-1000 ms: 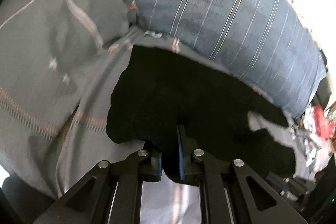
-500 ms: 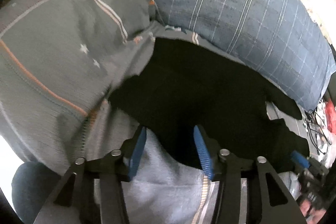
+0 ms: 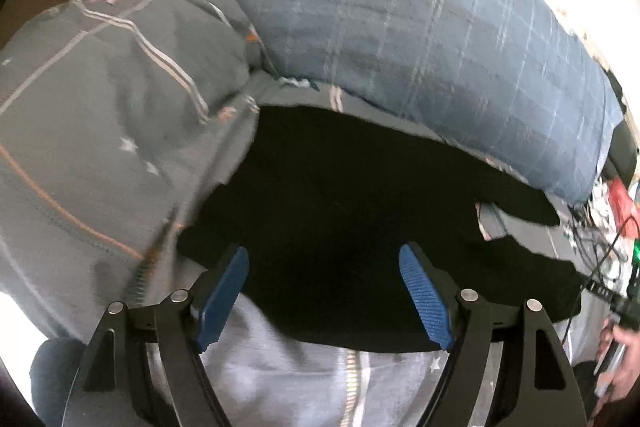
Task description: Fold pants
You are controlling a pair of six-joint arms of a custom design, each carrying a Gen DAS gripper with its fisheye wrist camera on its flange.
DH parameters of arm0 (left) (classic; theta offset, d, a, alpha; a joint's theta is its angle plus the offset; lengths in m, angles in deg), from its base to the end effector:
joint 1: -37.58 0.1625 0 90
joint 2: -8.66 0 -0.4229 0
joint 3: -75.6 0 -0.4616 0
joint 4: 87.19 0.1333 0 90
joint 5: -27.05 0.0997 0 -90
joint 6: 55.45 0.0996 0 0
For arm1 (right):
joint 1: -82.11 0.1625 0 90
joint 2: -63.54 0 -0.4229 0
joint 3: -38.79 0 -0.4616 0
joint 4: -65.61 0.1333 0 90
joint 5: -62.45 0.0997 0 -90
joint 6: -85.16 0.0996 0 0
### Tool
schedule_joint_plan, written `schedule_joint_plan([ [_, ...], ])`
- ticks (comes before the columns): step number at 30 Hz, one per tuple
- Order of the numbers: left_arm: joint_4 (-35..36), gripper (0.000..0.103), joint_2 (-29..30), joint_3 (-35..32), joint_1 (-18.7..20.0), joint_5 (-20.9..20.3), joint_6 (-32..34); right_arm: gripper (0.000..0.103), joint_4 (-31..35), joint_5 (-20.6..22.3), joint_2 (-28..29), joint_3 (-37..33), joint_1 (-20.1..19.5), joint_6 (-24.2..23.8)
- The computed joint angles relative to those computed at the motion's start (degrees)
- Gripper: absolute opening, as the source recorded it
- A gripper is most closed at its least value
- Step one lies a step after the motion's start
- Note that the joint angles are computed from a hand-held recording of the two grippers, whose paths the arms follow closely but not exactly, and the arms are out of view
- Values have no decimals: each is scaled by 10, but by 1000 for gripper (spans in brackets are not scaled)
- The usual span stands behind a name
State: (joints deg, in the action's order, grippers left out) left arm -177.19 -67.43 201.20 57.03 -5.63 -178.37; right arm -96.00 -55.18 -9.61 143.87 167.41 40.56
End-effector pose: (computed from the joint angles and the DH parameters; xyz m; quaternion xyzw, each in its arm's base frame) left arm -0.3287 -0.3463 0.1112 -0.1714 0.8037 -0.4756 0.3138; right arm 0.0338 -0.6524 0.3189 0.2355 -0.8863 0.2059 0.3416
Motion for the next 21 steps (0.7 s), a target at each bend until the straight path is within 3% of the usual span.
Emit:
schedule_joint_plan([
  [5,-90,78,35,-9,29,0,103,55,-4,-27,21,-17,-5,0],
  [11,-146,78,59,-26,60,4,168,58,27,-13,33,-38,-17,49],
  [12,-147,78,60,-28,60,4,170,56,27,-8,32,-38,-18,48],
  [14,-156,78,62,-29,69,8,180,35,37,0,29,-38,-18,39],
  [15,-158,78,62,-28,70,8,182,13,49,12,26,-39,-19,35],
  [19,-165,78,57,-23,70,8,180,9,19,-2,24,-29,-11,14],
  [20,-164,78,55,-22,69,9,177,11,16,-2,22,-29,-11,21],
  [21,-161,78,55,-21,66,9,172,21,9,2,20,-29,-13,30],
])
